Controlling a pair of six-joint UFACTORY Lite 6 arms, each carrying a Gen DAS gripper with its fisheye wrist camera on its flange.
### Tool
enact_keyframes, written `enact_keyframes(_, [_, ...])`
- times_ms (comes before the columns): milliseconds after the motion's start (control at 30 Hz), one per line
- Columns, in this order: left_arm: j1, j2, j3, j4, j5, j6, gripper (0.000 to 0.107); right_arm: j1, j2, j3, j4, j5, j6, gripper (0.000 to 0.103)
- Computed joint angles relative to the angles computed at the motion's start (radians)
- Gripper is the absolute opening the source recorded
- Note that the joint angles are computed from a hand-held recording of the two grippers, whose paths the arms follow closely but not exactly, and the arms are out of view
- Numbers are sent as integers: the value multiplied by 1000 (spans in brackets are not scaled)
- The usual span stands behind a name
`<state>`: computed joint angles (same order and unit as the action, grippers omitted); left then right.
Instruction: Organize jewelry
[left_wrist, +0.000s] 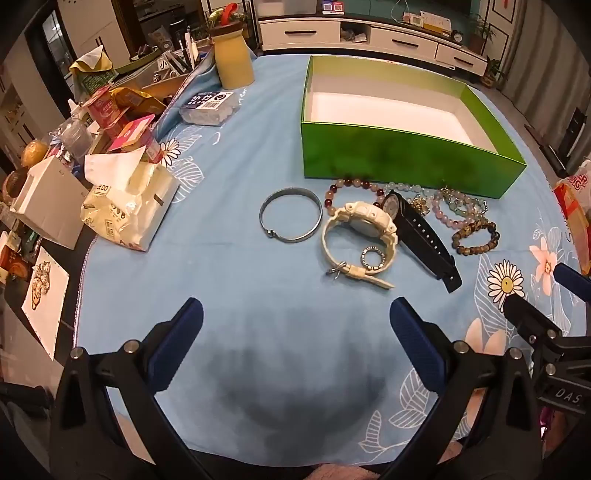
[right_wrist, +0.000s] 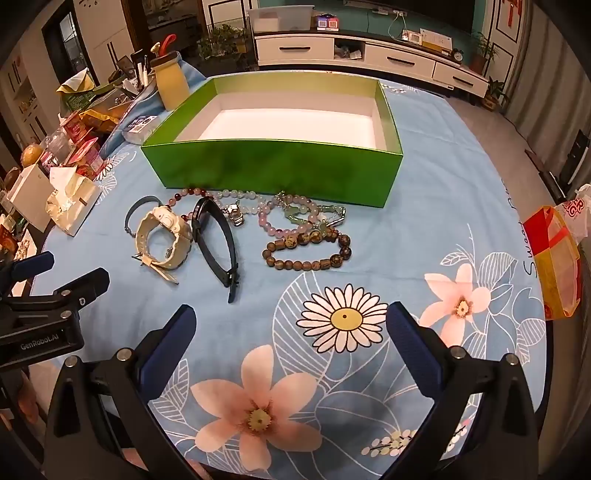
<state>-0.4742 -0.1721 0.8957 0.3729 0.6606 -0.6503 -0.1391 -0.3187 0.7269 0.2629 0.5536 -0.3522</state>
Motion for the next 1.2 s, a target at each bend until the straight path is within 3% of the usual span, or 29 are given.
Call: enact_keyframes(1200, [-20, 5, 5, 10, 37, 12, 101, -37, -51, -2, 28, 34, -28, 102])
